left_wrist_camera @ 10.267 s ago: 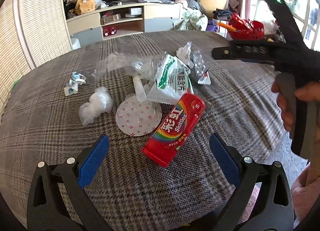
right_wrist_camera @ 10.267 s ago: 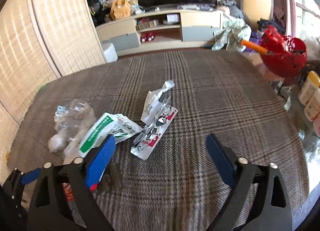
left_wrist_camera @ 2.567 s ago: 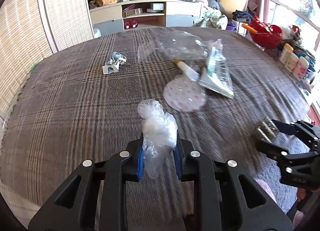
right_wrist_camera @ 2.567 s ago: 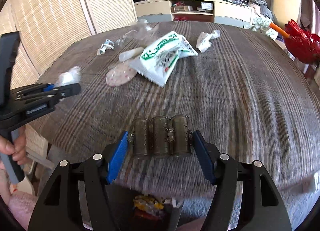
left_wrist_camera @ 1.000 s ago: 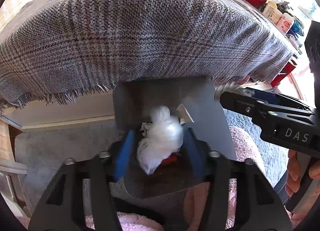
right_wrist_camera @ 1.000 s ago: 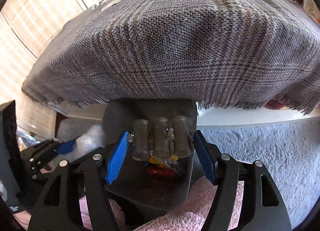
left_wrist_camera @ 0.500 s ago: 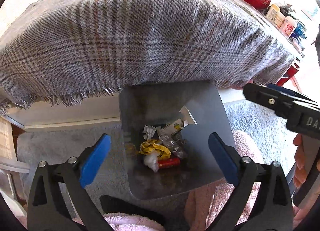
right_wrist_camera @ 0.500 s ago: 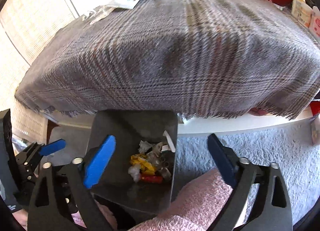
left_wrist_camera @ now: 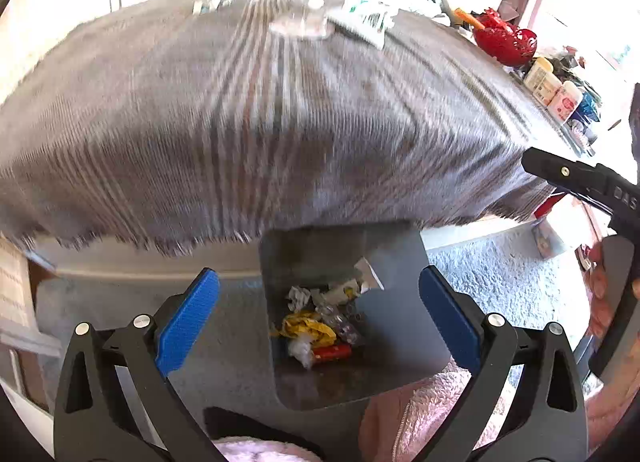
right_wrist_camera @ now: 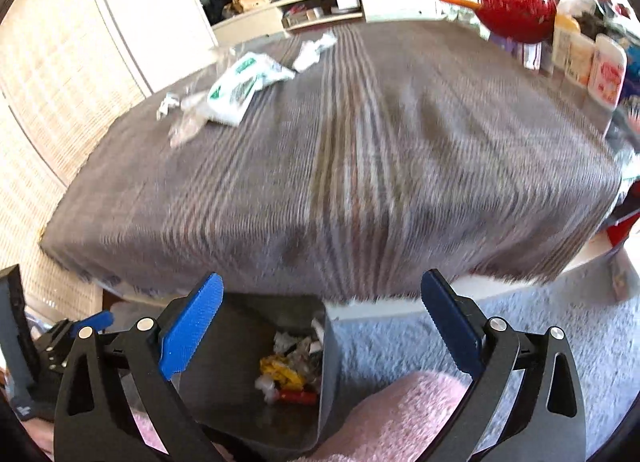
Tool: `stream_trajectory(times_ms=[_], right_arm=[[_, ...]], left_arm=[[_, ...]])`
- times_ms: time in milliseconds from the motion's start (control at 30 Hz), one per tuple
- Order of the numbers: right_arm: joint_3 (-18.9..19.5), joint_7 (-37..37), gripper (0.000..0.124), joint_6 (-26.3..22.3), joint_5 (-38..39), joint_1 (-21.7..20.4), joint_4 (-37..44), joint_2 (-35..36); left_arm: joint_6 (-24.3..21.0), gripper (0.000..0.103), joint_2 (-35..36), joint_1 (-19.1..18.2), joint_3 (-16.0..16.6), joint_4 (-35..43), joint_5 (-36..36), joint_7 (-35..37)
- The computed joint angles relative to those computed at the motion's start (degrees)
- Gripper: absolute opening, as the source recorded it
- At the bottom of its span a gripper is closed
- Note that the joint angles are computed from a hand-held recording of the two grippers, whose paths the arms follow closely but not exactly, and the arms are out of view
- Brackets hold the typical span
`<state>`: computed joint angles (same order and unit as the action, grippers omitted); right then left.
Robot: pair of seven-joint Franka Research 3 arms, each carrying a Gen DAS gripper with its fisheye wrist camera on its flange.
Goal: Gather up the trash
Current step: 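Move both grippers back over the table toward the remaining trash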
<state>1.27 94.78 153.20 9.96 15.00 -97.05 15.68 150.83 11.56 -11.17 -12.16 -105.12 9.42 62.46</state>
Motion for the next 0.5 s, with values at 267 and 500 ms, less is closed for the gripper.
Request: stream_trajectory(times_ms=[267,500], right_arm=[[-0.97,0.64,0.1,-2.59,-3.94,1.25,11.19,5.9],[0.68,-1.12,0.1,-7.73,-0.75,0.42,25.2,14.33]], left_arm=[[-3.64,0.095,2.63,0.07,1.83,8.58,6.56,0.94],[-5.84,0.095,7.51,1.27,2.52,17.35,6.46,2.87]])
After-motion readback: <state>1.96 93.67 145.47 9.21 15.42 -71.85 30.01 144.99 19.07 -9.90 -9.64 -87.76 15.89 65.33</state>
